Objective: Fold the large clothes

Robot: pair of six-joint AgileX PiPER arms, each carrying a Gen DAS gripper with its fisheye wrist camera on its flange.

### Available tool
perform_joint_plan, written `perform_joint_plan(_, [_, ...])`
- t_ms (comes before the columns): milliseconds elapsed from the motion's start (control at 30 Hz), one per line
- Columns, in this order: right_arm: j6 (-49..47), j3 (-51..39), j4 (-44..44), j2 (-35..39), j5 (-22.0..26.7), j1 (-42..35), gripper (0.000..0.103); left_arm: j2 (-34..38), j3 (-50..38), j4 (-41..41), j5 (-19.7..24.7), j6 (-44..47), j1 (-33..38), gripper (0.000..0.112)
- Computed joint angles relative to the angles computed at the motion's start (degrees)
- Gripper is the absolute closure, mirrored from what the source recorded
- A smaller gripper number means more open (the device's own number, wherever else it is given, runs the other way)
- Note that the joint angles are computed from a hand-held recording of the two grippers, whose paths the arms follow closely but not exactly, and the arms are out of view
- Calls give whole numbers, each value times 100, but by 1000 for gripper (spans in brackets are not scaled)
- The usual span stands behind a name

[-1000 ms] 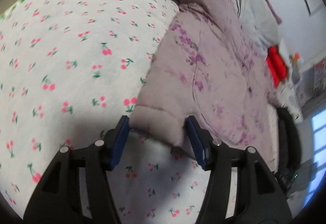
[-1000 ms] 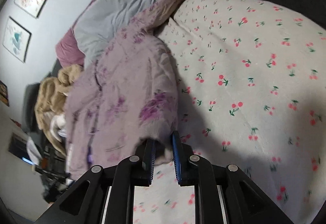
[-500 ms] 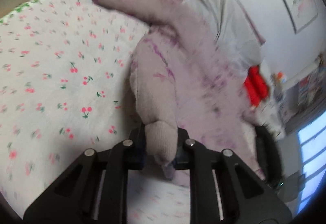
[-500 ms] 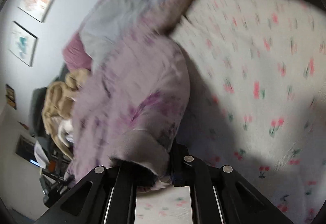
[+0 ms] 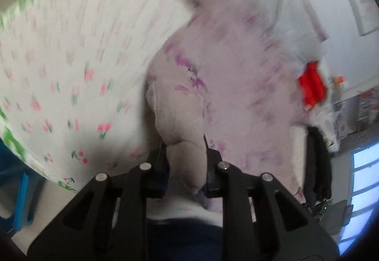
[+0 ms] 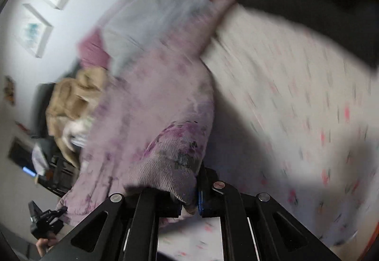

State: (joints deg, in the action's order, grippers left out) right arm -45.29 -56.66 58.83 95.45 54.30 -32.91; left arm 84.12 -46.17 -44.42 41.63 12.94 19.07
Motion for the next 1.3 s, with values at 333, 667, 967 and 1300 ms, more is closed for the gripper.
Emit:
perform_joint_plan(333, [364, 224, -1593, -819, -233, -265, 63, -542, 212, 1074, 221, -252, 342, 52])
perform_joint_plan(667, [114, -39, -1488, -1617, -95, -810, 40, -751, -361, 2045, 249, -947, -231, 44])
perform_joint_plan(967, [217, -527, -1309, -583, -915, 1304, 40, 1013, -1694, 2099, 346, -1329, -1423, 37])
perform_joint_plan(1300, [975, -1222, -2016, 503, -804, 1725, 40, 1390, -2638, 2227, 1037, -1955, -1112, 38])
